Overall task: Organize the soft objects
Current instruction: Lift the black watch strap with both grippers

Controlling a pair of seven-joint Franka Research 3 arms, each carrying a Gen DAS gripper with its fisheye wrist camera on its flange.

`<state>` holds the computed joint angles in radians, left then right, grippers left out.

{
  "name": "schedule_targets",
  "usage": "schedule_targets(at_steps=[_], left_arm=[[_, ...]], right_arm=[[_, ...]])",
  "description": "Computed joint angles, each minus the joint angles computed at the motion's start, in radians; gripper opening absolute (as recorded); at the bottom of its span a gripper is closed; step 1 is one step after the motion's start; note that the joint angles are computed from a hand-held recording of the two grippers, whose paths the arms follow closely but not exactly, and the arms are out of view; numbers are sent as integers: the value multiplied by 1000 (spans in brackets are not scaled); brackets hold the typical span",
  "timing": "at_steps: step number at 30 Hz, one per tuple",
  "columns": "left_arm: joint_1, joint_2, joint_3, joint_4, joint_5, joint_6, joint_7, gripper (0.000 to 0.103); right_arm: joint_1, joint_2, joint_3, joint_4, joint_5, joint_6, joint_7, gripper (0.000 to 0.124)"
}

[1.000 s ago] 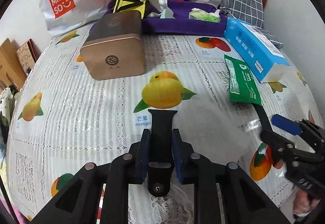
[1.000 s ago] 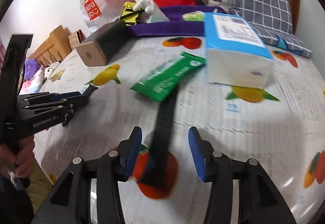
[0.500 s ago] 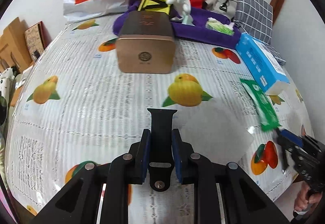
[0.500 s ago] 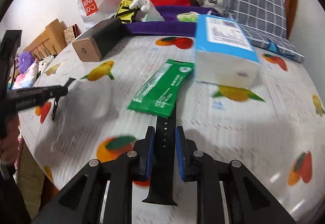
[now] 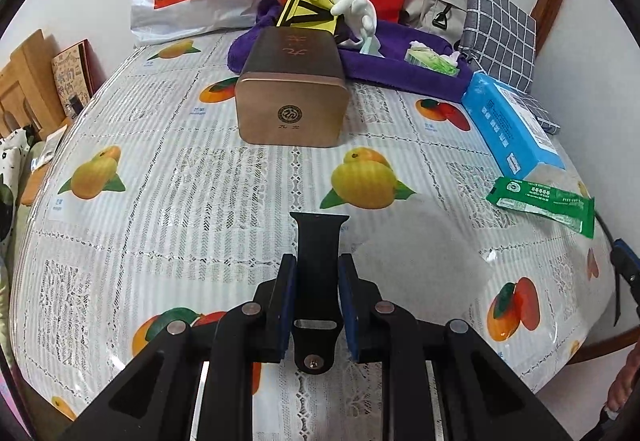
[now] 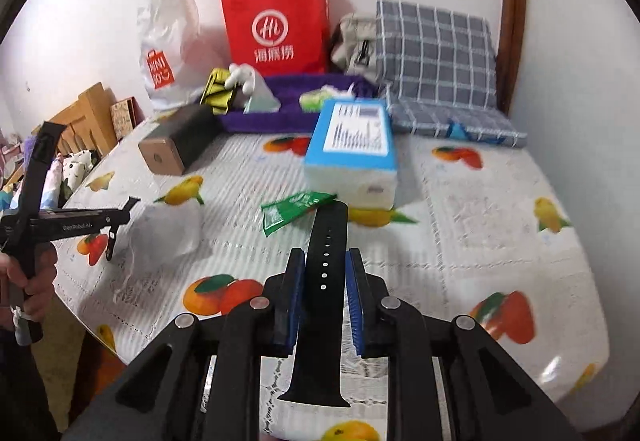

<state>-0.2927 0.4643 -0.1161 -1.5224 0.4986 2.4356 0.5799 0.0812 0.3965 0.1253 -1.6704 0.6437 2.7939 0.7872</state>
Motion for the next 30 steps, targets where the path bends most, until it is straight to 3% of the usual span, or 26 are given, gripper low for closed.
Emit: schedule_targets(at_steps=[4, 14, 20, 23, 28, 29, 30], left_arm=[[1, 1, -1, -3, -6, 1, -4, 20], [13, 23, -7, 9, -39, -22, 19, 21], [18, 23, -3, 0, -47, 7, 21, 21], [6, 28, 8, 7, -24, 2, 6, 20], [33, 7, -10, -24, -64, 40, 16, 19], [39, 0, -12, -35, -73, 55, 17, 18], [44, -6, -14, -43, -81, 67, 19, 7]], right_arm=[[8, 22, -31, 18, -34, 4, 48, 20], [29, 190, -84, 163, -209, -107, 240, 21], [20, 170, -74, 123, -247, -87, 250, 27], [16, 178, -62, 116, -247, -44, 235, 21], [-5, 197, -45, 160, -225, -86, 239, 20], [-9, 196, -42, 164, -220, -97, 237, 20], [-13, 193, -38, 165, -214, -106, 233, 20]])
